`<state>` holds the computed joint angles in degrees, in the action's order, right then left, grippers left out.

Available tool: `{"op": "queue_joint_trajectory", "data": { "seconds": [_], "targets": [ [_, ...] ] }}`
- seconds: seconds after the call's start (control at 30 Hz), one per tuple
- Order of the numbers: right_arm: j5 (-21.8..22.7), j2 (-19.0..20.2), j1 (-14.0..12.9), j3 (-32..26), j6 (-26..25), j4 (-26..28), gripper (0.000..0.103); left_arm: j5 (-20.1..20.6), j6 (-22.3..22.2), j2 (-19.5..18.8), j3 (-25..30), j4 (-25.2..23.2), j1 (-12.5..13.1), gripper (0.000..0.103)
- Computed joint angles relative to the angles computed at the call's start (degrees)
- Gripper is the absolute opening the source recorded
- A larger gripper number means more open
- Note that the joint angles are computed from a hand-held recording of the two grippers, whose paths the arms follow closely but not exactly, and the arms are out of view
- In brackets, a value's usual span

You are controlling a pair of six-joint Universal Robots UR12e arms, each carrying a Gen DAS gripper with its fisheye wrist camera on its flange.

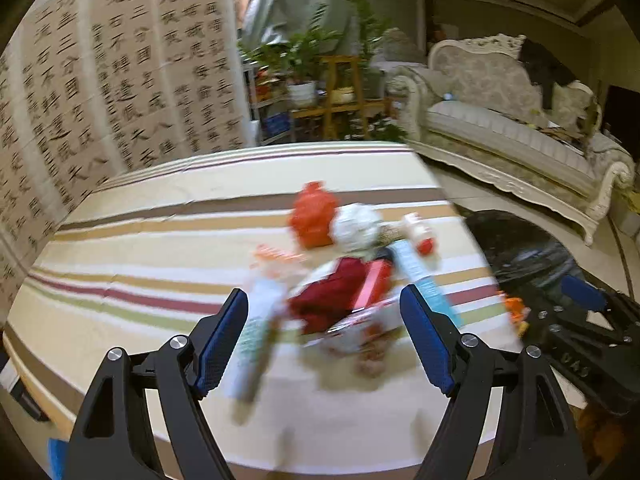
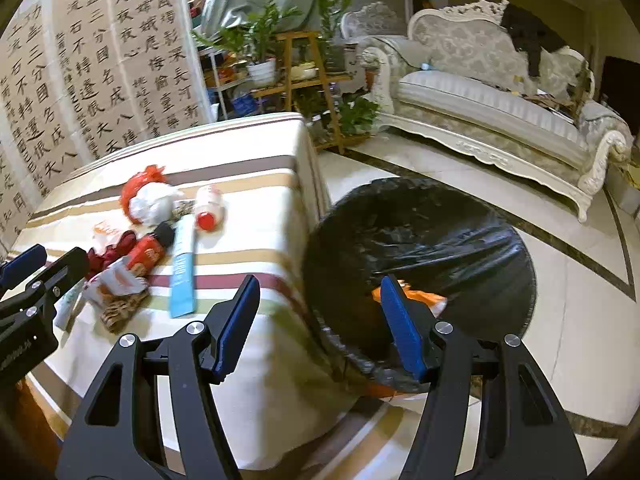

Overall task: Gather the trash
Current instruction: 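Grasp the white toothpaste tube with the left gripper, then reach the right gripper toward the red-and-white wrapper on the table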

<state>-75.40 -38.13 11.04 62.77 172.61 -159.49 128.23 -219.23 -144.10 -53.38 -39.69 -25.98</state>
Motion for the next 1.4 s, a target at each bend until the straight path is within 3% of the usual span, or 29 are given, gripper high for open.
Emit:
{"op": "queue_joint_trajectory", "data": {
  "seconds": [0.13,0.2,0.47,0.63,0.8,1.13,1.4],
  "targets": [
    [0.49,-0.29,0.56,0.39,-1.22,0.32,0.061,-0.2,-3.63,1.9,-3.58,-1.98,0.84,0.076],
    [0.57,-0.39,0.88,0.58,-1.77,0.53,0.061,-0.77,-4.65,2.49,-4.87,-2.38,1.24,0.07],
    [0.91,-0.61,1.66,0.73,-2.99,1.19,0.061,-5.13,-4.26,3.45,-7.19,-2.48,2.38,0.057],
    [1.1,-0.67,2.14,0.62,-3.82,1.43,0.061,-10.03,-3.68,4.1,-8.86,-0.08,3.12,0.035],
    [1.12,-0.75,2.58,0.56,-4.51,1.6,0.061,-10.24,-2.64,4.49,-9.65,0.65,2.99,0.017],
    [2.33,-1.15,3.65,0.8,-6.08,1.72,0.061,-9.45,-3.14,6.86,-13.84,5.06,3.1,0.015],
    [3.99,-0.83,4.7,-0.37,-5.98,3.45,0.065,-7.76,-4.95,8.58,-16.82,5.97,3.49,0.015]
  ]
}}
